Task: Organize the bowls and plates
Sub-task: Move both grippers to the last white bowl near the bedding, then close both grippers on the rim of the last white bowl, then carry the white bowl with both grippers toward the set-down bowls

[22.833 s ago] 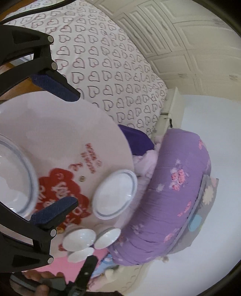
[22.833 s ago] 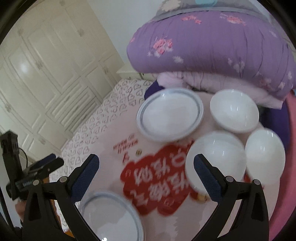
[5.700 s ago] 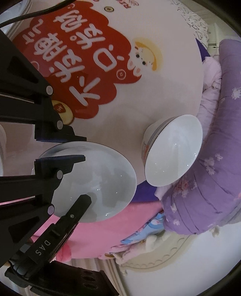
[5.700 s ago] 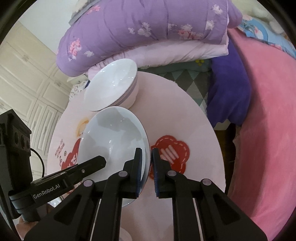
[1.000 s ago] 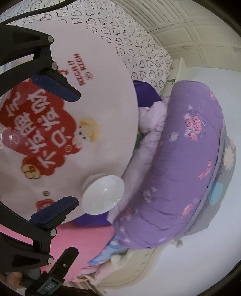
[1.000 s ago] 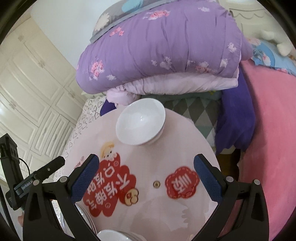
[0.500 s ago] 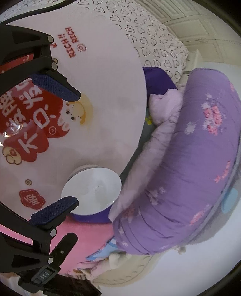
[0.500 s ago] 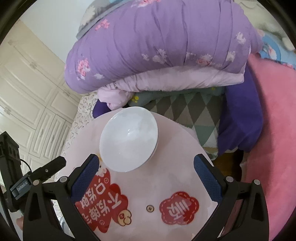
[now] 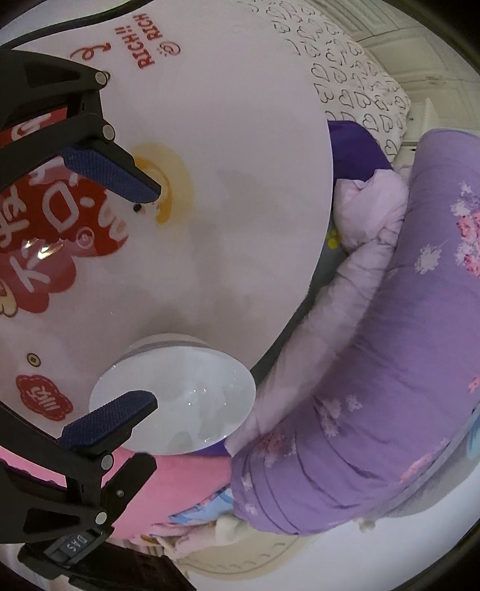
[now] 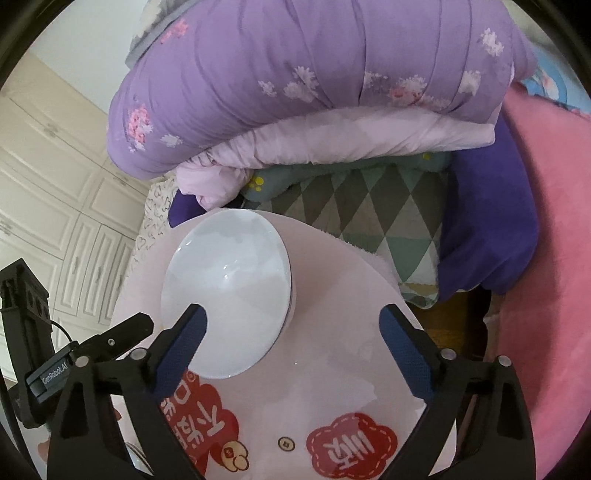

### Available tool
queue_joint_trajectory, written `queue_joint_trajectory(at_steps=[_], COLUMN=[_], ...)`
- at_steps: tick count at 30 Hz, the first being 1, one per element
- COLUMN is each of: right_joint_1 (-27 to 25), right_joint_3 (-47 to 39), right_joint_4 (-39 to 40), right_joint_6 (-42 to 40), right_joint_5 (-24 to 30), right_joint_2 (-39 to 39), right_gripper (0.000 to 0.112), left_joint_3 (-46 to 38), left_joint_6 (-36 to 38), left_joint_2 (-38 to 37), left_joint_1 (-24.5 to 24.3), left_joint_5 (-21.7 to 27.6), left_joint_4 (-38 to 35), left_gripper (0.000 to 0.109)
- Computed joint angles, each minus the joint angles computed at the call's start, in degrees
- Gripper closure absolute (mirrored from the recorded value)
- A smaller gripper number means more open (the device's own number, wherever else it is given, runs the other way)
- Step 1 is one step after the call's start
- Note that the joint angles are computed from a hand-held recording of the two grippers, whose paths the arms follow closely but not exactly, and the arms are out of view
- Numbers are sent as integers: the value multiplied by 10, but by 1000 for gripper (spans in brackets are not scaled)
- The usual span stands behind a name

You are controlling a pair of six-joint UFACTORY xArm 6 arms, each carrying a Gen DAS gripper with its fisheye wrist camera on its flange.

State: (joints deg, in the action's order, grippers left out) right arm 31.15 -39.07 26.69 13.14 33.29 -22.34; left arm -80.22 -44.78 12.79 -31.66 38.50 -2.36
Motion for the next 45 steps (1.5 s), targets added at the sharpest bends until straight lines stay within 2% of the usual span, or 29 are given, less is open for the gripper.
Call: queue_joint_trajectory(at_steps=[6, 11, 15, 18, 20, 22, 25, 32, 45], right_joint_1=[3, 7, 8, 10, 12, 16, 19, 31, 79], right_joint_3=[-16, -25, -31, -38, -43, -47, -43, -29, -5], right_joint_4=[27, 41, 34, 30, 24, -12, -41, -53, -124], right_joint_6=[-24, -33, -29, -28, -28, -4, 20, 43, 131], right_joint_5=[3, 0, -1, -1, 1, 0, -2, 3, 32], right_joint_2=[31, 44, 52, 58, 65, 68, 63, 39, -42], right_gripper=[39, 50, 61, 76, 88, 95, 101, 101, 101], left_joint_3=[-56, -80, -88, -96, -93, -91, -85, -51, 62], left_joint_6=[22, 34, 42, 50, 64, 79, 68, 46, 19], left_joint_2=[55, 85, 97, 106, 108, 112, 109, 78, -52], left_joint_1=[-2, 0, 2, 3, 3, 4, 3, -4, -17], left_joint_5=[10, 7, 2, -4, -9, -21, -27, -33, -34], left_joint_4=[-26, -58, -75, -86, -104, -128, -118, -99, -67], left_gripper=[23, 42, 52, 69, 94, 99, 100, 100, 100])
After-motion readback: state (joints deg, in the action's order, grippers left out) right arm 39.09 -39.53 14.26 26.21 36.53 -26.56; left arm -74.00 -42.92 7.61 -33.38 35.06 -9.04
